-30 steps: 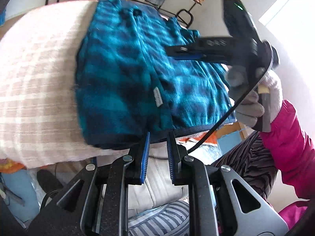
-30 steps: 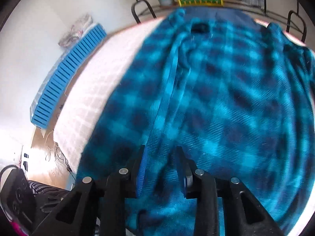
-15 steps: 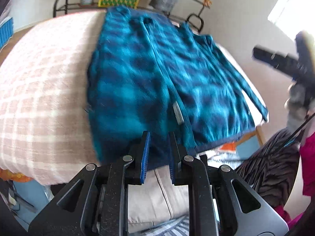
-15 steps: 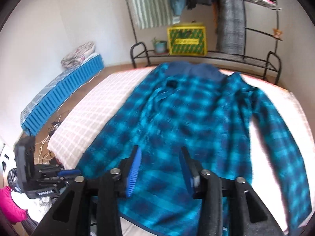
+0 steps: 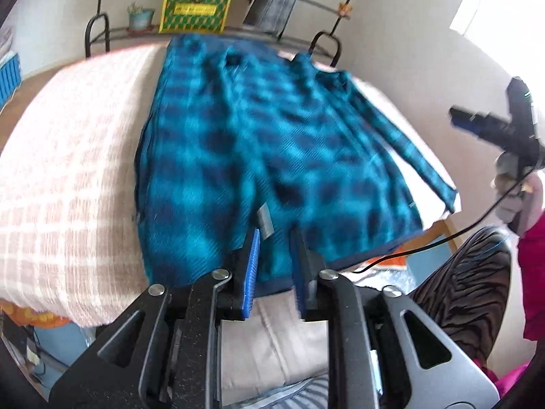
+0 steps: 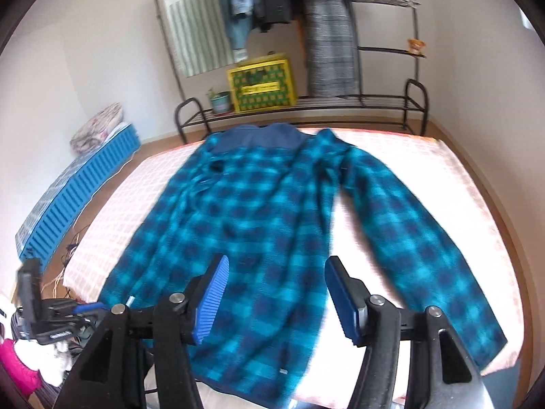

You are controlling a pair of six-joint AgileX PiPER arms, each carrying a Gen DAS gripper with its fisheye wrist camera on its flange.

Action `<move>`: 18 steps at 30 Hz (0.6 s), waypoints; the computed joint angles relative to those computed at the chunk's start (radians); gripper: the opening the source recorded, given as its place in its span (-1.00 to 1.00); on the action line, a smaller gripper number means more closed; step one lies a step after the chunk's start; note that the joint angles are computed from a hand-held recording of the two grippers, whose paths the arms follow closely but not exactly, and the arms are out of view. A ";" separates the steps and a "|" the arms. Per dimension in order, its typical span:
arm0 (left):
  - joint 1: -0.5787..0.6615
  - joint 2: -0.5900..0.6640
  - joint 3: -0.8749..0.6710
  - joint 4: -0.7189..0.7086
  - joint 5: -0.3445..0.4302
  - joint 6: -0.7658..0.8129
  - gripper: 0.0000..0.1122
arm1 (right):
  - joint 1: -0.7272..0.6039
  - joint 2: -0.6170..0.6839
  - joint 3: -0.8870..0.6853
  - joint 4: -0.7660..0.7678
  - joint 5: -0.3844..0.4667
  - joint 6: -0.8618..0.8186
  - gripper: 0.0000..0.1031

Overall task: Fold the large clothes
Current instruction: 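Grasp the jacket sleeve cuff with the right tool and lift it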

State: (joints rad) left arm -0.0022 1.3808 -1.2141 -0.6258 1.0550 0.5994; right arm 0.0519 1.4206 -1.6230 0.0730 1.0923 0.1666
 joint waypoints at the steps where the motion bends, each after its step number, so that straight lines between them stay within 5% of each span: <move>1: -0.015 -0.005 -0.018 -0.001 -0.001 -0.014 -0.43 | -0.041 -0.007 0.006 0.023 0.012 -0.028 0.22; 7: -0.140 0.026 -0.146 0.040 0.016 -0.120 -0.38 | -0.313 -0.051 0.073 0.160 0.050 -0.183 0.27; 11: -0.243 0.066 -0.202 0.106 -0.007 -0.200 -0.03 | -0.529 -0.056 0.123 0.246 0.076 -0.294 0.27; 18: -0.405 0.152 -0.297 0.216 -0.013 -0.290 -0.01 | -0.901 0.022 0.177 0.383 0.117 -0.453 0.26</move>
